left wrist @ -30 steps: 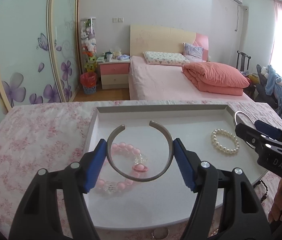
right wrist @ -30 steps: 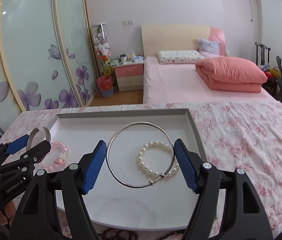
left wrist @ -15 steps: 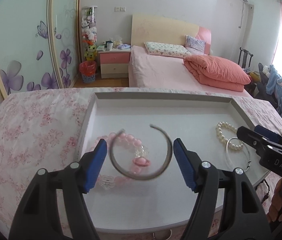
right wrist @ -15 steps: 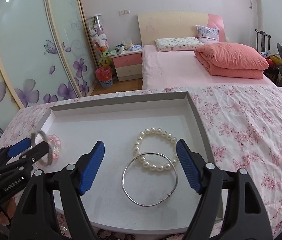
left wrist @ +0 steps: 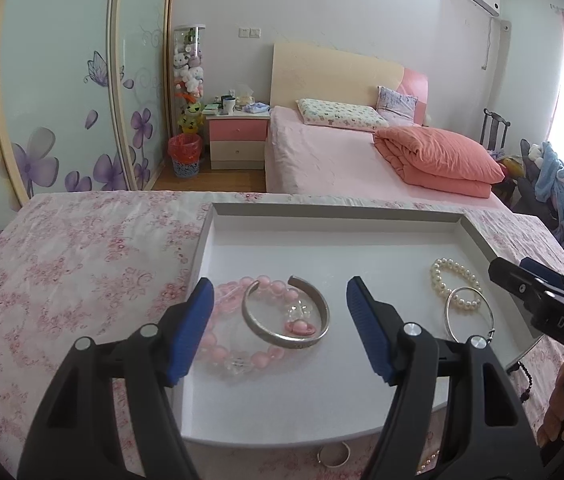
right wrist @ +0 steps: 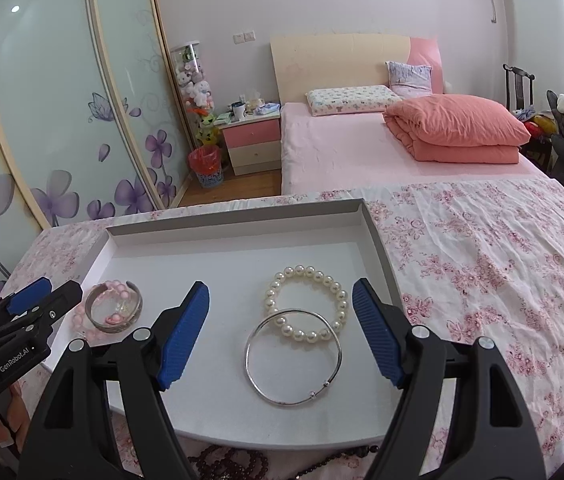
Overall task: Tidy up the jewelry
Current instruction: 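Withdraw both tools from the tray toward the remaining jewelry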
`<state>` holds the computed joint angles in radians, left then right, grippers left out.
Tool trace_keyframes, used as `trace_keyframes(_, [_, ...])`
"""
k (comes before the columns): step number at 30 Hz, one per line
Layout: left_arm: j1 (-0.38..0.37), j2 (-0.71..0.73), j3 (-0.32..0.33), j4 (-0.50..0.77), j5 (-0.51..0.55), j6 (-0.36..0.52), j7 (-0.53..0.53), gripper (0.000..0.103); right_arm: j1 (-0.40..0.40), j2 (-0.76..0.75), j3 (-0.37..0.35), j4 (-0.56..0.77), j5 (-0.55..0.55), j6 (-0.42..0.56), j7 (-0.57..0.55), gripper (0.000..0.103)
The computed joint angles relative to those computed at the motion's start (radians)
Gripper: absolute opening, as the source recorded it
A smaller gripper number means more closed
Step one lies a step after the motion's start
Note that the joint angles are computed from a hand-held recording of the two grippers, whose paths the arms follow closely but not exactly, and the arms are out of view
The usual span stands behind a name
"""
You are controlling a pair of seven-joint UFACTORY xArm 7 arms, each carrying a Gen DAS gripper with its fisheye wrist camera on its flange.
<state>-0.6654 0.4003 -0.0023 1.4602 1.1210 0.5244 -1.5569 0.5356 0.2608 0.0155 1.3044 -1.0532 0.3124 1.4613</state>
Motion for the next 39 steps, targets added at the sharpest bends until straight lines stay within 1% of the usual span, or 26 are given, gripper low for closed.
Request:
trace_keyframes(6, [-0.008, -0.061, -0.007, -0.065, 0.061, 0.027, -0.075, 0.067, 0.000, -0.048, 0.008, -0.043, -0.049, 0.002, 0.046, 0.074])
trace_keyframes(9, [-0.004, -0.104, -0.029, -0.113, 0.107, 0.051, -0.120, 0.067, -0.009, -0.097, 0.026, -0.094, -0.100, 0.006, 0.087, 0.074])
trace_keyframes(11, [0.005, -0.142, -0.049, -0.159, 0.143, 0.062, -0.152, 0.067, -0.025, -0.125, 0.047, -0.126, -0.117, 0.008, 0.103, 0.074])
trace_keyframes(15, [0.035, -0.203, -0.100, -0.238, 0.181, 0.069, -0.193, 0.067, -0.063, -0.197, 0.092, -0.221, -0.140, 0.002, 0.130, 0.074])
trace_keyframes(21, [0.065, -0.310, -0.178, -0.382, 0.205, 0.071, -0.238, 0.068, -0.111, -0.281, 0.159, -0.362, -0.064, -0.012, 0.074, 0.074])
trace_keyframes(22, [0.068, -0.322, -0.190, -0.401, 0.214, 0.074, -0.250, 0.071, -0.118, -0.291, 0.169, -0.379, -0.053, -0.013, 0.065, 0.074])
trace_keyframes(24, [0.071, -0.351, -0.216, -0.444, 0.224, 0.089, -0.268, 0.072, -0.130, -0.313, 0.187, -0.419, -0.034, -0.017, 0.056, 0.074])
trace_keyframes(29, [0.078, -0.387, -0.259, -0.504, 0.235, 0.114, -0.295, 0.072, -0.150, -0.338, 0.223, -0.479, 0.055, -0.011, -0.003, 0.074])
trace_keyframes(30, [0.082, -0.388, -0.263, -0.507, 0.238, 0.116, -0.297, 0.072, -0.153, -0.337, 0.228, -0.480, 0.067, -0.004, -0.014, 0.073])
trace_keyframes(32, [0.084, -0.388, -0.270, -0.512, 0.242, 0.131, -0.299, 0.072, -0.158, -0.330, 0.232, -0.476, 0.085, 0.010, -0.031, 0.067])
trace_keyframes(34, [0.088, -0.387, -0.272, -0.515, 0.239, 0.128, -0.302, 0.072, -0.163, -0.319, 0.229, -0.468, 0.101, 0.010, -0.034, 0.060])
trace_keyframes(39, [0.091, -0.379, -0.273, -0.503, 0.223, 0.118, -0.279, 0.072, -0.168, -0.266, 0.202, -0.413, 0.169, 0.028, -0.050, 0.048])
